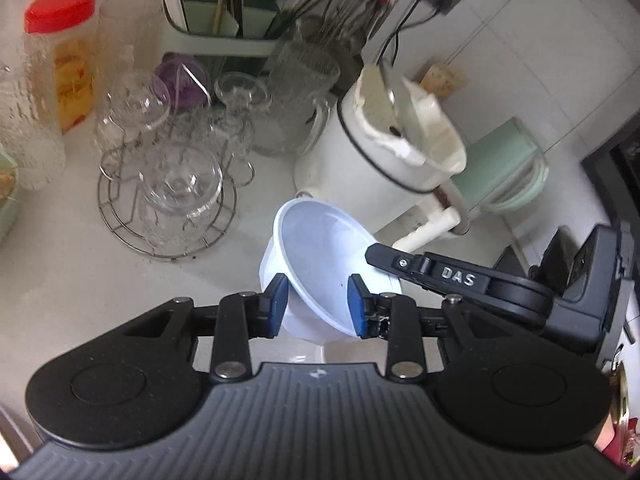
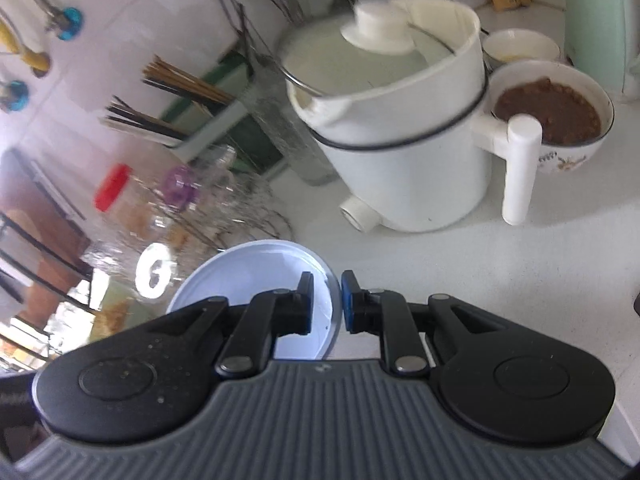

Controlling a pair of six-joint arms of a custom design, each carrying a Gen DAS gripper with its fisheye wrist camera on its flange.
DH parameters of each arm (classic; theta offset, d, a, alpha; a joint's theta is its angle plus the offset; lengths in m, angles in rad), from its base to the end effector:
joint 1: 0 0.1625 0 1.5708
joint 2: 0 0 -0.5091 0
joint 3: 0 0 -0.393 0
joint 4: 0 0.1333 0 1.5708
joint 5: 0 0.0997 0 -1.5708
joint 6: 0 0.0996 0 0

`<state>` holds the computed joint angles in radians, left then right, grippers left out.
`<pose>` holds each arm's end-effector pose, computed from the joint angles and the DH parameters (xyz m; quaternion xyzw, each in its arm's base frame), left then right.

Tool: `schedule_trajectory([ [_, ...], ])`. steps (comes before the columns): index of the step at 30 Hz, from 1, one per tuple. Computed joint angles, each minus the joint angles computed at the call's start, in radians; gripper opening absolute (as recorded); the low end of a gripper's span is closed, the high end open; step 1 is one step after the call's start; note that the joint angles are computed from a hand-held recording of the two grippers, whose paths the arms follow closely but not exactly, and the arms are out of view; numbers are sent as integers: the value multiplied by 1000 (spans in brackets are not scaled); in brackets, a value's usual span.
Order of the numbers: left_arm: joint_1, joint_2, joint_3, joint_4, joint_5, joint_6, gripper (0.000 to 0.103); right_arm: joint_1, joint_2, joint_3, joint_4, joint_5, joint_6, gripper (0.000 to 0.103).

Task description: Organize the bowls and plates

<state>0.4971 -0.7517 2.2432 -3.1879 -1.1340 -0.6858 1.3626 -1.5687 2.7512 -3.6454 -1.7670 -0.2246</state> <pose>-0.3675 -0.3990 0.0413 0.1744 0.9587 -0.2057 0.0906 0.0518 -0.3058 0.3241 -0.0349 -0.8981 0.4003 0.1785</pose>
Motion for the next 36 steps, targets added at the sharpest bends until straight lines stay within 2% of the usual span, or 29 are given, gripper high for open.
schedule_trajectory([
  [3, -9, -31, 8, 10, 8, 3, 36, 21, -35, 5, 24, 16, 22, 18],
  [14, -31, -135, 70, 26, 43, -15, 37, 164, -28, 11, 20, -41, 91, 18],
  [27, -41, -258, 164, 29, 124, -70, 37, 319, 55, -5, 29, -76, 148, 18],
  [36, -53, -320, 224, 78, 165, -152, 37, 367, 121, -6, 59, -95, 136, 18],
])
